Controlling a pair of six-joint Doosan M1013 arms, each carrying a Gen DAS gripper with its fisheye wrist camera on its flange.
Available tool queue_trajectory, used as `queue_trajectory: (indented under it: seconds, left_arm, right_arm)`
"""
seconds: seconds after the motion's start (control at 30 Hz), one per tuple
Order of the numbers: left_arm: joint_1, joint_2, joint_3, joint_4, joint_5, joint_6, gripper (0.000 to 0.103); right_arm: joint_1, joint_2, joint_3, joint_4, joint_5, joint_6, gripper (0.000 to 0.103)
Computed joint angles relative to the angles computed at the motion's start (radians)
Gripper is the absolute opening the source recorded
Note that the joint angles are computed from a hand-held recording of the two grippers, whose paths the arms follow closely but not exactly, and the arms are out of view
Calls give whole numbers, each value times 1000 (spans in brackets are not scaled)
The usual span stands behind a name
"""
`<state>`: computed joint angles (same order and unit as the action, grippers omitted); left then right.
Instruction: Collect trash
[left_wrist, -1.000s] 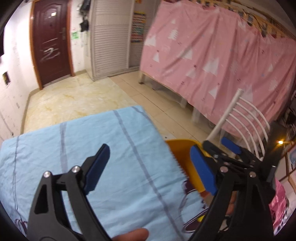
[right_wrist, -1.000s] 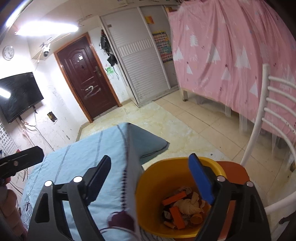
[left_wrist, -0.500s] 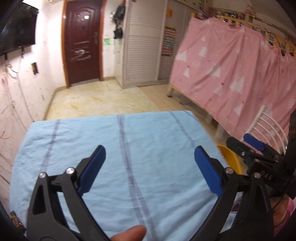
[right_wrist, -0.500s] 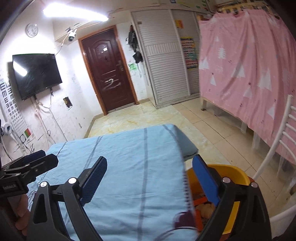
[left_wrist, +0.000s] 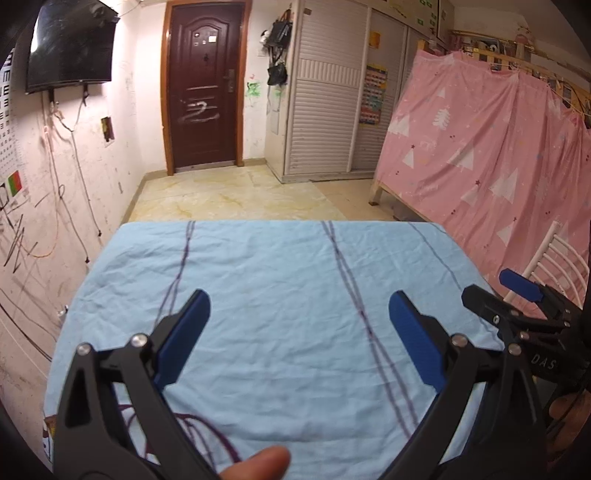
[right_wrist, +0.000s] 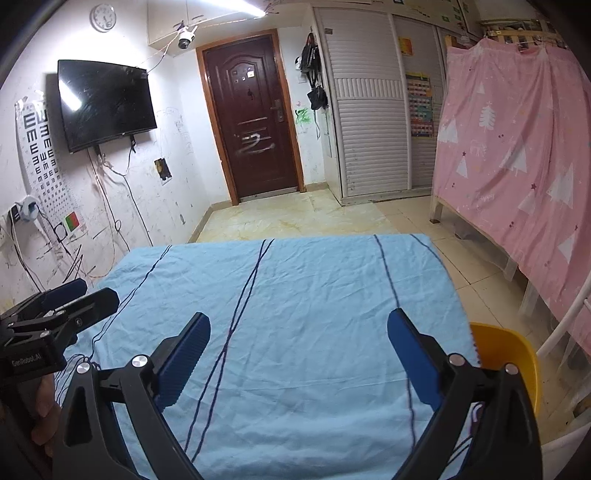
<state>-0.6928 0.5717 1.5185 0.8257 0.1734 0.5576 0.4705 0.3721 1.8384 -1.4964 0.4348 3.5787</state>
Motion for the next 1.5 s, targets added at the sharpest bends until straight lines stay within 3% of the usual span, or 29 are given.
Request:
queue_trajectory:
  seconds: [0.33,1.5]
  left_arm:
    - [20,7,22,118,-22,-108,96]
    - [32,37,7,-29,-11,11,96]
  right_arm:
    - [24,36,-24,22,12,-4,92]
    - [17,51,-19,4,-11,29,94]
